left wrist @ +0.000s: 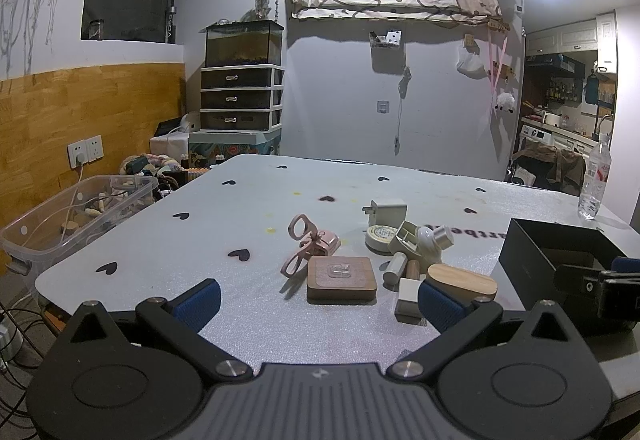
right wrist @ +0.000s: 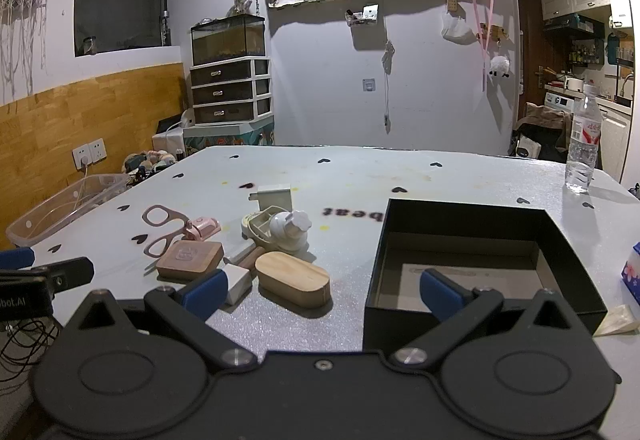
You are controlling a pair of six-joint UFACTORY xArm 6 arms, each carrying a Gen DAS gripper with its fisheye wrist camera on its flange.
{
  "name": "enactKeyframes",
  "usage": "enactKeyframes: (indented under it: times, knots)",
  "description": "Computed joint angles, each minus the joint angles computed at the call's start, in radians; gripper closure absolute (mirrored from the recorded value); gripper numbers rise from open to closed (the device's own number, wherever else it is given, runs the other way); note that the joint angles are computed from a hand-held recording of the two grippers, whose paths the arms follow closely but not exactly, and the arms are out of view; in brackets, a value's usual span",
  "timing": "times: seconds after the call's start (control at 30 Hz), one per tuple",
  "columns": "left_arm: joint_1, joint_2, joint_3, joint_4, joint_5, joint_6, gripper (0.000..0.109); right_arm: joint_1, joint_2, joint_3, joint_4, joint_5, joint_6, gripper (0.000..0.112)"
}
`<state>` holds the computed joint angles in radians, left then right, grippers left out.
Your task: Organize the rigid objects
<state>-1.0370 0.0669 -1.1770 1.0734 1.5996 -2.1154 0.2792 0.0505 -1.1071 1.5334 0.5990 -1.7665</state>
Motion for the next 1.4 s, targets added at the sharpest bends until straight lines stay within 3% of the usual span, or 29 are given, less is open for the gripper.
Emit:
enactKeyframes:
  times: [0.43, 0.93, 1.13, 1.4]
  knots:
    - [-0.006, 0.003, -0.01, 0.018, 0.02, -0.003, 0.006, -0.009, -0.008, 0.005, 0.051, 0.011, -0.047, 0.009]
    - [0.022, 0.014, 0.001, 0.036, -0.021, -0.018, 0.006, -0.107, 0.101, -0.125, 0.166, -0.07, -0.084, 0.009]
    - [0.023, 0.058, -0.002, 0.096, 0.008, -0.061, 0.006, -0.138, 0.18, -0.208, 0.233, -0.138, -0.112, 0.009]
    - [0.076, 0.078, 0.02, 0.114, -0.134, -0.062, 0.006, -0.158, 0.312, -0.334, 0.228, -0.237, -0.124, 0.009]
